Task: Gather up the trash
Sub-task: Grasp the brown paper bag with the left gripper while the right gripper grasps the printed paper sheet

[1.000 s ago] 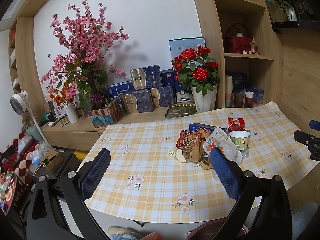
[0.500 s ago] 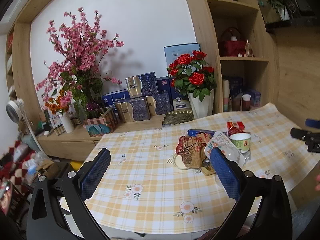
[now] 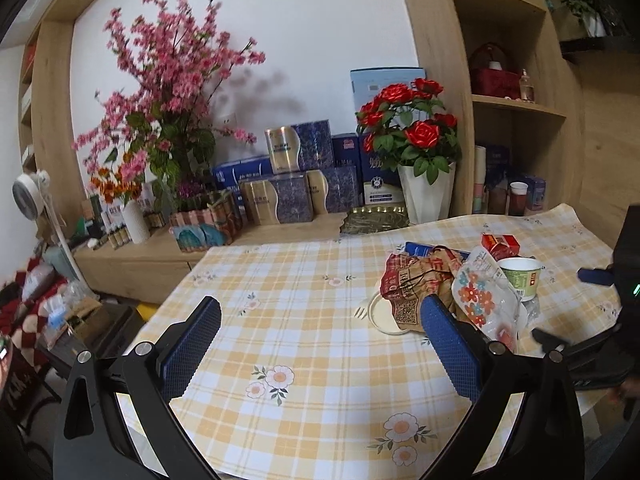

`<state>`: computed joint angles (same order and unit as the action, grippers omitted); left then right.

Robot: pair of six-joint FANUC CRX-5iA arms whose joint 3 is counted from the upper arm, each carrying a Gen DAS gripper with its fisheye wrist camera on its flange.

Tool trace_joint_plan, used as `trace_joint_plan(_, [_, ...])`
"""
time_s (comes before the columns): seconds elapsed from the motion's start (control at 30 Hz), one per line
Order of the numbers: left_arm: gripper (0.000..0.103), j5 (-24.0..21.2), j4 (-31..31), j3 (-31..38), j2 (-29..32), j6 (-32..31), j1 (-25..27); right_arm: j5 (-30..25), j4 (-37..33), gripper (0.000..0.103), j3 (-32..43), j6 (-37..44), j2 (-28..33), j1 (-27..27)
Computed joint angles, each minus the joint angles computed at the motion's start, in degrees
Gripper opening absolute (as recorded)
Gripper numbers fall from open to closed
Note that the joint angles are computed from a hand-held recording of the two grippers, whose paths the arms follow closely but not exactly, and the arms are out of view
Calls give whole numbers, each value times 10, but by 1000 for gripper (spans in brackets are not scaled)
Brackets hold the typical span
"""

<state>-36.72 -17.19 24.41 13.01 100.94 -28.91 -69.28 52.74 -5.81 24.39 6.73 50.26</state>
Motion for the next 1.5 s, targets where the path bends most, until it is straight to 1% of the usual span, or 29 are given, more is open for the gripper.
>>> trace_joint_plan(0.07, [98, 9, 33, -9, 5, -6, 12, 8, -2, 97, 7, 28, 21, -8])
trace_joint_plan(0.17, [98, 11, 76, -14, 17, -31, 24, 13, -8, 97, 27, 80, 57, -22])
trace_joint_plan(0.3, [98, 25, 97, -30, 21, -59, 32, 22, -36, 97, 60, 126, 88, -46])
trace_joint_plan(0.4, [98, 18, 99, -27, 27, -60, 34, 22, -45, 97, 78, 153, 106, -58])
trace_joint_plan(0.5, [98, 18, 132, -31, 32, -79, 43, 30, -57, 96, 88, 178, 113, -66])
trace_joint_plan(0.53, [98, 19, 141, -34, 32, -84, 44, 38, -67, 88, 87, 190, 108, -67])
trace_joint_plan(0.57, [98, 21, 150, -37, 33, -90, 46, 40, -72, 73, 87, 196, 105, -67])
trace_joint_plan(0.6, [98, 22, 158, -38, 33, -95, 48, 41, -76, 73, 89, 199, 103, -68])
trace_joint_plan(0.63, [98, 23, 164, -40, 33, -100, 49, 49, -82, 68, 82, 191, 91, -67])
trace_joint_plan(0.67, [98, 23, 171, -42, 33, -105, 50, 61, -94, 50, 76, 187, 78, -67])
trace_joint_plan(0.73, [98, 24, 183, -46, 33, -113, 52, 71, -100, 39, 60, 155, 50, -62])
trace_joint_plan(0.77, [98, 23, 187, -47, 33, -115, 52, 82, -101, 27, 48, 136, 34, -60])
trace_joint_plan(0.8, [98, 23, 190, -48, 33, -116, 51, 86, -99, 21, 40, 121, 23, -58])
trace_joint_plan(0.87, [98, 21, 201, -49, 34, -124, 51, 97, -89, 15, 16, 78, -8, -53])
trace_joint_plan(1.0, [98, 17, 234, -54, 35, -148, 49, 117, -85, 14, -23, 4, -62, -45])
trace_joint_plan(1.07, [98, 11, 262, -55, 38, -168, 49, 125, -87, 14, -41, -22, -85, -39])
trace_joint_plan(1.13, [97, 4, 292, -54, 43, -190, 48, 122, -82, 14, -55, -40, -99, -32])
trace_joint_plan(1.2, [90, -16, 315, -37, 57, -210, 44, 109, -67, 14, -73, -70, -113, -23])
trace_joint_plan(1.27, [87, -37, 326, -8, 79, -218, 38, 95, -57, 14, -89, -110, -127, -18])
trace_joint_plan(1.33, [86, -56, 342, 28, 107, -221, 30, 95, -54, 14, -104, -134, -139, -19])
trace_joint_plan(1.4, [79, -78, 361, 67, 138, -224, 25, 93, -54, 14, -116, -147, -151, -20])
trace_joint_plan(1.47, [78, -123, 343, 139, 181, -199, 16, 89, -55, 14, -122, -154, -156, -20])
trace_joint_plan(1.5, [78, -154, 325, 191, 210, -176, 10, 87, -54, 14, -125, -158, -158, -20])
